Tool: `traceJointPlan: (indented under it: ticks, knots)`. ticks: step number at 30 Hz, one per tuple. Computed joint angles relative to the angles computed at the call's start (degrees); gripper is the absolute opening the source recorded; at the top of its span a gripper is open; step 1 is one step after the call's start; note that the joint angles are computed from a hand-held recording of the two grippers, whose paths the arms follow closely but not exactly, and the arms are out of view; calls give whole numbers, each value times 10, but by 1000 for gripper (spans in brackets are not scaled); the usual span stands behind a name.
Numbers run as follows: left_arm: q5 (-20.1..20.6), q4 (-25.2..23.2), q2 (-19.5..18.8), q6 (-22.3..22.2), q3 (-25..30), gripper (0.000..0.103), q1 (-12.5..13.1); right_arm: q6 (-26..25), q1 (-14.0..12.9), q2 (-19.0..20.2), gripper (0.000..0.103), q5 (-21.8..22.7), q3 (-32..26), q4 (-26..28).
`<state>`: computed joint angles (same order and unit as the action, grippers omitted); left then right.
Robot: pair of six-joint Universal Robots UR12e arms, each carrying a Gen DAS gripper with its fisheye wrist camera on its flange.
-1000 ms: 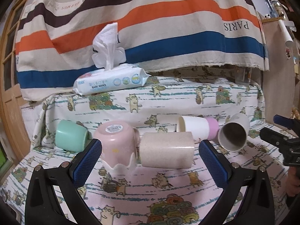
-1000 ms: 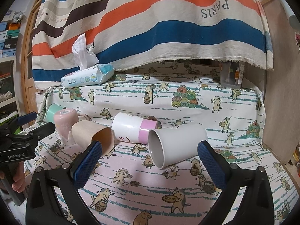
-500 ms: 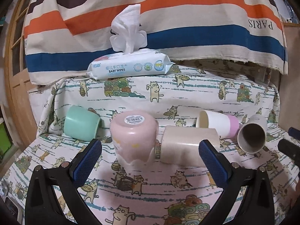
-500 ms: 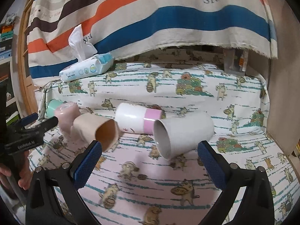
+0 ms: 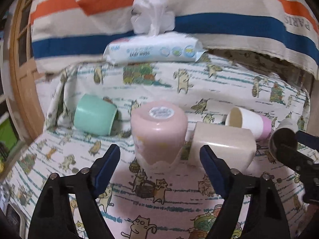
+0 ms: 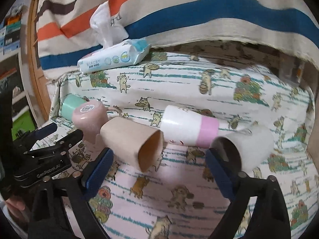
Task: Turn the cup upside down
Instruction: 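Move the right gripper onto the beige cup lying on its side and close it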
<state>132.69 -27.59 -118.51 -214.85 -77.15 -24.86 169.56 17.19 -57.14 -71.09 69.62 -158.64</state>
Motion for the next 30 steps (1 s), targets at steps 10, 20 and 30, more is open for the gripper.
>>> traceJointPlan:
  ticks: [10, 20, 30]
  knots:
    - [-30, -23, 18, -74, -19, 76, 13, -36, 17, 67, 87, 80, -134, 122]
    - [-27, -59, 23, -109, -20, 76, 17, -122, 32, 120, 92, 64, -237, 273]
    - [-21, -66, 25, -124, -21, 76, 18, -181, 22, 140, 99, 95, -282, 384]
